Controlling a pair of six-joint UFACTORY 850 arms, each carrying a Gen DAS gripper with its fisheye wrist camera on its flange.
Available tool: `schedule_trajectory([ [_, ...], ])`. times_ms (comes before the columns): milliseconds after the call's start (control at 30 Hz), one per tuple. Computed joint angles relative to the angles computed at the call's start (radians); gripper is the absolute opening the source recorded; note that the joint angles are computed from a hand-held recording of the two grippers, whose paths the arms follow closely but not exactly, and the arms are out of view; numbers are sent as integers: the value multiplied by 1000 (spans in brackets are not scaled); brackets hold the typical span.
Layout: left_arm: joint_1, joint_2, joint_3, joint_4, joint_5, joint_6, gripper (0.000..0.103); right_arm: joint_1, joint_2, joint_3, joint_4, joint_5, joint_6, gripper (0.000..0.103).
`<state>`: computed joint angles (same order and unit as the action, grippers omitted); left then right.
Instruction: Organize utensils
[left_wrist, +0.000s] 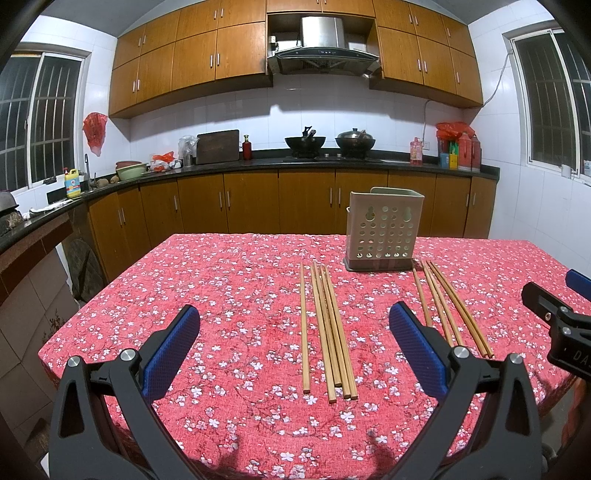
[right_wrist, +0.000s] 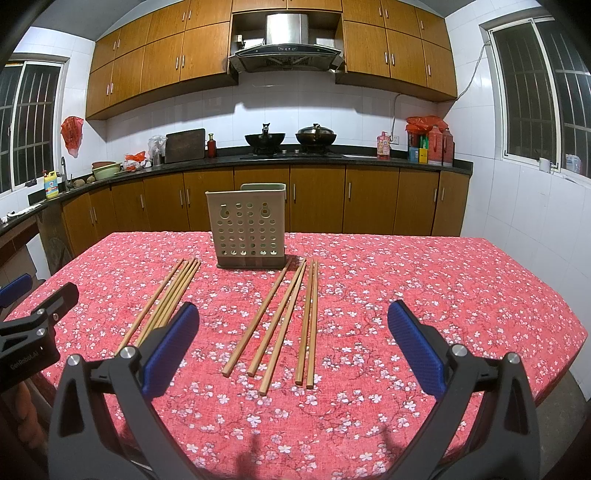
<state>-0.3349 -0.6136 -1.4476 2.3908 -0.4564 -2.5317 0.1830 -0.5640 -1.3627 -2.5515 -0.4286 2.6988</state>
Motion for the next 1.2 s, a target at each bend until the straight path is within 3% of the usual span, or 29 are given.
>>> schedule_trajectory([
  [1200,-5,0,9,-19,7,8,101,-1,-10,-16,24,18,-22,99],
])
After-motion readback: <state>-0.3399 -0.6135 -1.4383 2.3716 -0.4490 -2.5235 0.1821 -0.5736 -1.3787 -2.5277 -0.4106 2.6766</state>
